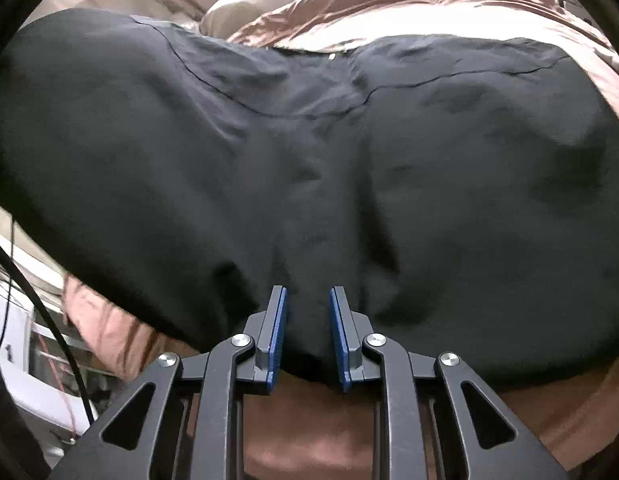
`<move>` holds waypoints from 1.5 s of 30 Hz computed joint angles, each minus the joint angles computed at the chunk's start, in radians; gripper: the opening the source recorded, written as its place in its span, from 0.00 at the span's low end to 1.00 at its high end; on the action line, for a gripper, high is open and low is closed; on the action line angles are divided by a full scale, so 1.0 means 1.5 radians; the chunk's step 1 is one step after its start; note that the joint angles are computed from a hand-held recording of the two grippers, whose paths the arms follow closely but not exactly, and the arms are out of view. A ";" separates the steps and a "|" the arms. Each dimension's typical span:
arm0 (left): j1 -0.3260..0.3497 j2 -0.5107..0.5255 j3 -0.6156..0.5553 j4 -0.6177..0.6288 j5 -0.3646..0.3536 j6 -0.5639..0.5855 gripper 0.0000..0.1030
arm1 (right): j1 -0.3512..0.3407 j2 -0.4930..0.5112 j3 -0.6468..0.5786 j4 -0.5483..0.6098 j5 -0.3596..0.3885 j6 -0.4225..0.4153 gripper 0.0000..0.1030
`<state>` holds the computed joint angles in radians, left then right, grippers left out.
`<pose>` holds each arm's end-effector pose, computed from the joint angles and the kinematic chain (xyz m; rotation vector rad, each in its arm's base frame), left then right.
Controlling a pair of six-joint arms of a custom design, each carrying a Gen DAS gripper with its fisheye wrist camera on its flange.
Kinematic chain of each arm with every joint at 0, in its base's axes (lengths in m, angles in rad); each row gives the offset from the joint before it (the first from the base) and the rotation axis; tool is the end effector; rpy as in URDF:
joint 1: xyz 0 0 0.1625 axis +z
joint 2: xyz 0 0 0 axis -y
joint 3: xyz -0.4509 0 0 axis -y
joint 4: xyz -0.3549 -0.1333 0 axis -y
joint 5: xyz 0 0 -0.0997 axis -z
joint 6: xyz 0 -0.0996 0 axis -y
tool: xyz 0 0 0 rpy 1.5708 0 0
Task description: Fold large clothes
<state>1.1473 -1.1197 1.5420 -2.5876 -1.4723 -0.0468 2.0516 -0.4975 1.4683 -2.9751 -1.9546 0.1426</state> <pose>-0.1401 -0.6590 0.3966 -0.5100 -2.9142 0.9152 0.4208 -0.5992 0.0428 0.3548 -2.7935 0.7573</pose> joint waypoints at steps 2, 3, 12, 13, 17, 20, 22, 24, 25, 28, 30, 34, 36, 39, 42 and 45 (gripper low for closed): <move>-0.013 0.013 -0.009 0.007 0.001 0.008 0.13 | -0.004 -0.027 0.038 -0.036 0.002 0.004 0.19; -0.017 0.017 -0.012 0.008 0.000 0.010 0.13 | -0.006 -0.038 0.055 -0.055 0.004 0.005 0.21; -0.066 0.114 -0.069 0.043 0.000 0.014 0.13 | -0.032 -0.167 0.239 -0.243 0.022 0.038 0.64; -0.070 0.136 -0.083 0.052 0.004 0.012 0.13 | -0.036 -0.183 0.262 -0.264 0.019 0.043 0.64; -0.080 0.200 -0.116 0.083 0.014 0.003 0.13 | -0.049 -0.239 0.341 -0.326 0.006 0.060 0.64; -0.083 0.244 -0.130 0.109 0.012 -0.009 0.13 | -0.064 -0.279 0.401 -0.372 -0.005 0.071 0.64; -0.085 0.262 -0.130 0.118 0.013 -0.016 0.13 | -0.072 -0.294 0.431 -0.398 -0.015 0.078 0.64; -0.089 0.279 -0.126 0.122 0.009 -0.019 0.13 | -0.083 -0.309 0.459 -0.416 -0.013 0.089 0.64; -0.090 0.283 -0.122 0.122 0.005 -0.018 0.13 | -0.085 -0.313 0.469 -0.422 -0.014 0.094 0.64; -0.095 0.297 -0.121 0.131 -0.002 -0.017 0.13 | -0.091 -0.329 0.490 -0.427 -0.017 0.108 0.64; -0.097 0.306 -0.128 0.138 -0.002 -0.017 0.13 | -0.094 -0.337 0.503 -0.429 -0.013 0.117 0.64; -0.106 0.325 -0.141 0.147 0.003 -0.021 0.13 | -0.085 -0.366 0.532 -0.431 -0.019 0.128 0.64; -0.108 0.331 -0.142 0.155 0.009 -0.019 0.13 | -0.086 -0.373 0.536 -0.429 -0.020 0.129 0.64; -0.110 0.337 -0.148 0.171 0.013 -0.018 0.23 | -0.085 -0.377 0.538 -0.430 -0.019 0.134 0.64; -0.101 0.334 -0.153 0.176 -0.044 -0.019 0.48 | -0.094 -0.375 0.534 -0.428 -0.007 0.132 0.65; -0.099 0.314 -0.137 0.156 -0.060 -0.014 0.59 | -0.097 -0.363 0.521 -0.426 0.013 0.126 0.65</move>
<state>0.9994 -0.6490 1.3370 -2.3537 -1.5624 -0.0680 1.9058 -1.0425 2.2503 -3.6136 -1.9356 0.3309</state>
